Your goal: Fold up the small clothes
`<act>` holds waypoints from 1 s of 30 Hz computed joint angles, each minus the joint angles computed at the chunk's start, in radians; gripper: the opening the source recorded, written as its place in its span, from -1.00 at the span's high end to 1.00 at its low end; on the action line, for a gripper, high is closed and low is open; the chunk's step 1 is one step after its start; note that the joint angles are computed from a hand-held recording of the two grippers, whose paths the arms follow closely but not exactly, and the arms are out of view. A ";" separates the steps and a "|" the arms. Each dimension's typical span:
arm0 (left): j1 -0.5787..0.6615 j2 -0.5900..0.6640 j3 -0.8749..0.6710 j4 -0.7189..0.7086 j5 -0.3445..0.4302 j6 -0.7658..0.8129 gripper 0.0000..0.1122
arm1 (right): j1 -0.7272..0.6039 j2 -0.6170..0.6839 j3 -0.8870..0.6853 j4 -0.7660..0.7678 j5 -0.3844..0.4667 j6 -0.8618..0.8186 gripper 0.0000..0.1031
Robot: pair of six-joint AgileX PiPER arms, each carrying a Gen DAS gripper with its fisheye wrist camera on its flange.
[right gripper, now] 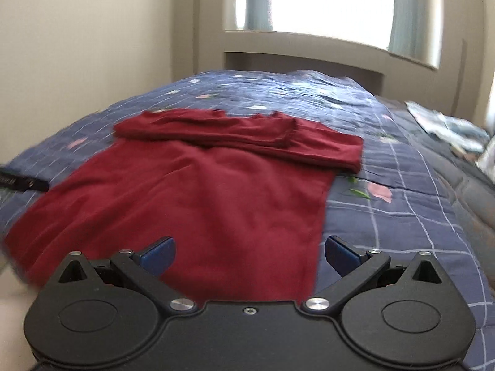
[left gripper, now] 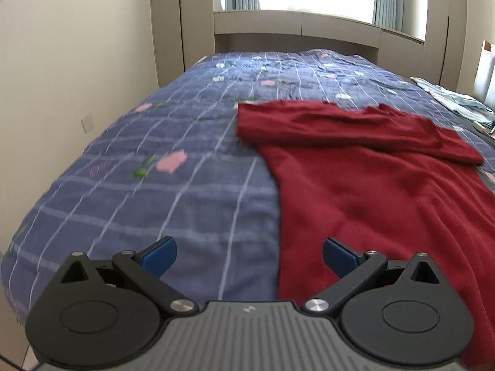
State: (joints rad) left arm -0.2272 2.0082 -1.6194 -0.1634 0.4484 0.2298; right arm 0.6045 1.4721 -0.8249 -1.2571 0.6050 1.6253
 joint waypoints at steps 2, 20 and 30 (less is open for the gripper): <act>0.004 -0.041 0.062 -0.001 0.004 0.005 -0.83 | 0.075 -0.001 0.004 -0.006 0.051 -0.021 -0.99; 0.007 -0.301 0.426 -0.250 -0.032 0.278 -0.83 | 0.502 0.206 -0.010 -0.014 0.469 -0.151 -0.69; -0.081 -0.412 0.572 -0.483 -0.089 0.590 -0.83 | 0.480 0.083 0.053 -0.047 0.377 -0.109 0.78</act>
